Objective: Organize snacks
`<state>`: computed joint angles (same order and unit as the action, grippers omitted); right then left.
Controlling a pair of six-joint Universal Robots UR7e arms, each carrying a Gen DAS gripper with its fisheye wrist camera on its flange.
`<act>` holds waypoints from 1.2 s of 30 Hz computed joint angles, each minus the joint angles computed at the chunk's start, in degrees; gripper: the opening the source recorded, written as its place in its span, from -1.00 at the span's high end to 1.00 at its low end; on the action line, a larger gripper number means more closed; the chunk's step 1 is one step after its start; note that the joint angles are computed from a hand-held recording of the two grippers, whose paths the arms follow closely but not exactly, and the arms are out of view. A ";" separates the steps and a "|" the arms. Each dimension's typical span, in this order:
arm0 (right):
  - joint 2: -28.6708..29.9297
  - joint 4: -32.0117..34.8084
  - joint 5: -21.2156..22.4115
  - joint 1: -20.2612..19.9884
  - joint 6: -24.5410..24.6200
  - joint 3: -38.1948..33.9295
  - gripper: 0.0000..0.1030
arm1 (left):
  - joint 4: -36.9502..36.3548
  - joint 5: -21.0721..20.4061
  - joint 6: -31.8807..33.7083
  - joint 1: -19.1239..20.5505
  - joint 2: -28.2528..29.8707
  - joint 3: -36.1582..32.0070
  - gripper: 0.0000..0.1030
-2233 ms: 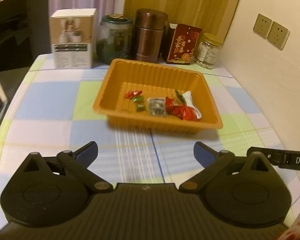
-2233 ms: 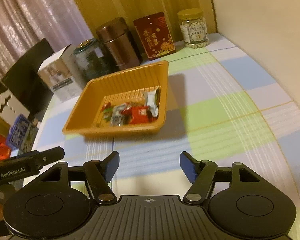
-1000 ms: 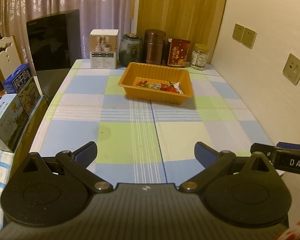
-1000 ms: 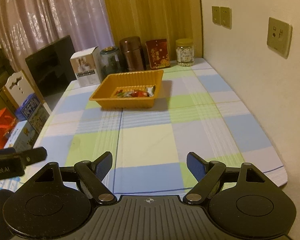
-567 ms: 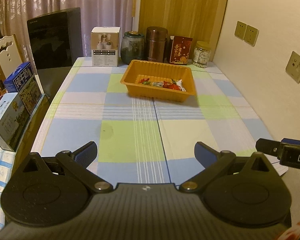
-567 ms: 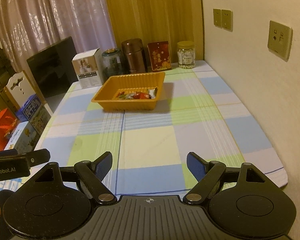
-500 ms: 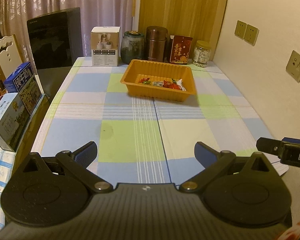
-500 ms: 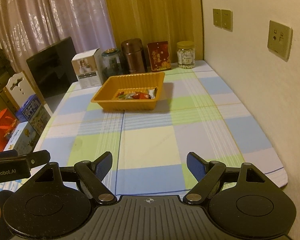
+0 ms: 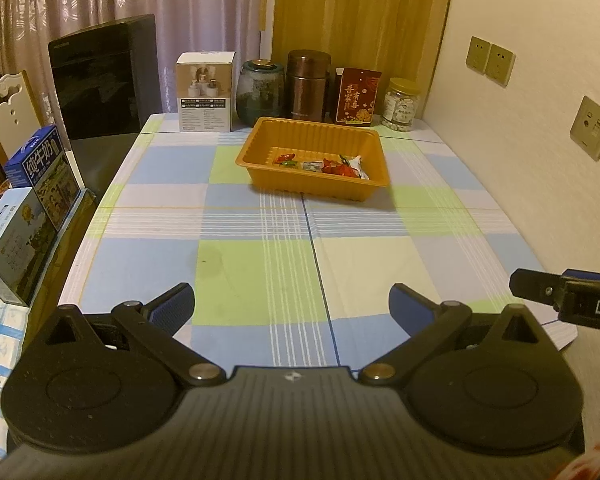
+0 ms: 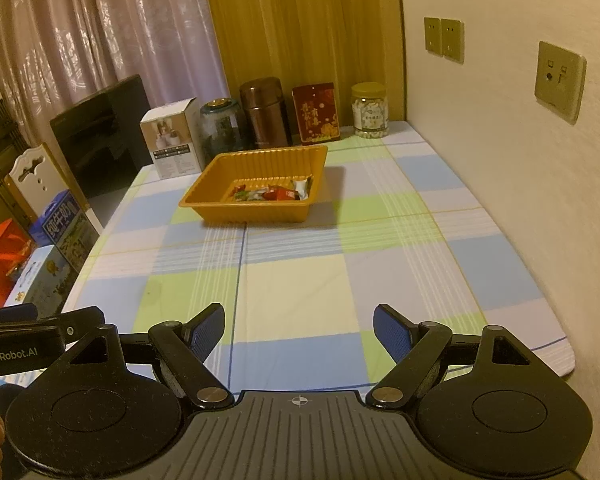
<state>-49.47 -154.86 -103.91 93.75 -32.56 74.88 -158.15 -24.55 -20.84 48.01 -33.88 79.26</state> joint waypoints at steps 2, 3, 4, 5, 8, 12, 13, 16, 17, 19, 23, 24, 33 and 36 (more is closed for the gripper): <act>0.04 -0.03 0.02 0.02 -0.06 -0.04 -0.58 | -0.17 0.00 0.13 -0.01 0.03 0.01 -0.99; 0.03 0.03 0.01 0.00 -0.07 -0.05 -0.58 | -0.08 -0.01 0.06 0.00 0.03 -0.02 -0.99; 0.02 0.00 -0.02 0.00 -0.01 -0.03 -0.58 | 0.00 -0.01 -0.04 0.00 0.02 -0.04 -0.99; 0.02 0.00 -0.02 0.00 -0.01 -0.03 -0.58 | -0.04 -0.02 -0.08 0.00 0.04 -0.05 -0.99; 0.12 0.09 0.02 0.03 0.16 -0.16 -0.57 | 0.20 0.08 -0.25 0.00 0.10 -0.19 -0.99; 0.19 0.23 0.06 0.06 0.16 -0.22 -0.58 | 0.44 0.01 -0.28 0.00 0.11 -0.31 -0.99; 0.18 0.24 0.10 0.08 0.22 -0.18 -0.58 | 0.48 0.07 -0.25 0.01 0.17 -0.40 -0.99; 0.23 0.26 0.09 0.09 0.29 -0.25 -0.58 | 0.47 0.10 -0.34 0.00 0.19 -0.41 -0.99; 0.22 0.25 0.08 0.09 0.29 -0.22 -0.58 | 0.45 0.10 -0.35 -0.01 0.19 -0.41 -0.99; 0.22 0.16 0.09 0.09 0.22 -0.20 -0.58 | 0.40 0.24 -0.34 -0.06 0.21 -0.35 -0.99; 0.23 0.07 0.05 0.15 0.42 -0.22 -0.58 | 0.27 0.22 -0.29 -0.08 0.14 -0.12 -0.99; 0.20 0.19 0.10 0.11 0.42 -0.25 -0.58 | 0.19 0.18 -0.25 -0.08 0.12 -0.05 -0.99; 0.17 0.20 0.17 0.08 0.42 -0.24 -0.58 | 0.59 0.23 -0.65 -0.08 0.17 -0.13 -0.99; 0.19 0.16 0.17 0.07 0.43 -0.25 -0.58 | 0.60 0.20 -0.63 -0.08 0.20 -0.16 -0.99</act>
<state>-49.28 -154.70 -103.74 93.82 -32.13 74.63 -157.55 -24.35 -21.47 47.93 -33.68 79.09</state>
